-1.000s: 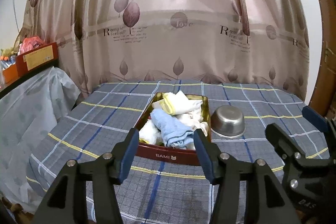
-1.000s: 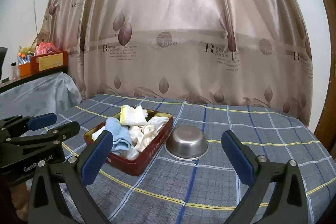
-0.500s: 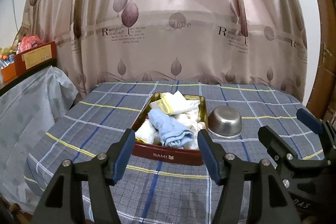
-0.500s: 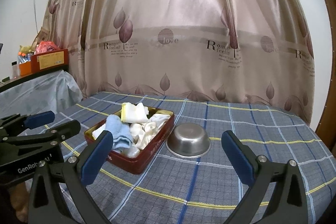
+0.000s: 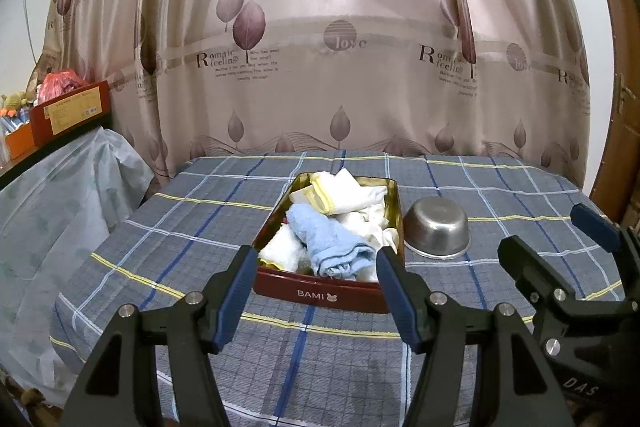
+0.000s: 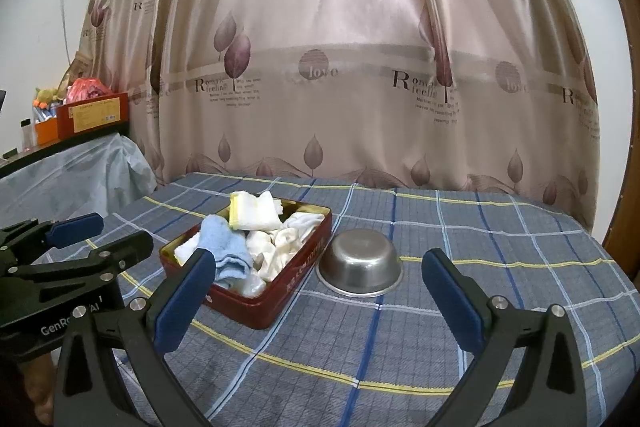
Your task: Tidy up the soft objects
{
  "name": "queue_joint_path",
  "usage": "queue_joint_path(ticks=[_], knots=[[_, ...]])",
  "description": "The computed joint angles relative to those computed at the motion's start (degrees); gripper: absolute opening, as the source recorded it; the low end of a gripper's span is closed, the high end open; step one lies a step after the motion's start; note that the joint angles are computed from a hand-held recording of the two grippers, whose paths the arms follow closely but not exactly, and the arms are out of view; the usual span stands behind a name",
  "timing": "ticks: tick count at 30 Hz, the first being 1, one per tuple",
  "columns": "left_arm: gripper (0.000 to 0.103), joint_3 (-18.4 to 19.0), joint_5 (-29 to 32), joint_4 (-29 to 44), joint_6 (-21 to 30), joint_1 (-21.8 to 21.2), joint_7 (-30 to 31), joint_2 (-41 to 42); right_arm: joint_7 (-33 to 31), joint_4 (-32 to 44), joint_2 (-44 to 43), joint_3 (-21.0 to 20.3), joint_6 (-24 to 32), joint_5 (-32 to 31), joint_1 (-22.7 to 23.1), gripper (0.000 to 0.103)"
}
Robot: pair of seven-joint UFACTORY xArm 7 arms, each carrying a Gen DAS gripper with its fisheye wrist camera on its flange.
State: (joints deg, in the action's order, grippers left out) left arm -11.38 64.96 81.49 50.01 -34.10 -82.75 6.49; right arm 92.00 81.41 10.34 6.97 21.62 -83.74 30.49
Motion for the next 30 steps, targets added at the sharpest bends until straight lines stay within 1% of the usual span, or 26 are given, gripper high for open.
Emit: queue_joint_path(ticks=[6,10,20,30], knots=[[0.064,0.07,-0.64,-0.26,-0.13,0.06,0.05,0.05,-0.2,-0.08,0.14,0.0,-0.23,0.42,0.05,0.103],[0.064,0.07,-0.65,-0.23,-0.09,0.08,0.07,0.07,-1.32,0.47,0.87,-0.03,0.6,1.73,0.4,0.103],[0.065,0.2,-2.23,0.21,-0.39,0.11,1.25,0.65,-3.11,0.81,1.38,-0.8,0.59,4.39,0.97,0.103],[0.067,0.72,-4.04,0.21,-1.06,0.23,2.47,1.01,-3.09,0.8,1.31,-1.03,0.8,4.49,1.24,0.103]])
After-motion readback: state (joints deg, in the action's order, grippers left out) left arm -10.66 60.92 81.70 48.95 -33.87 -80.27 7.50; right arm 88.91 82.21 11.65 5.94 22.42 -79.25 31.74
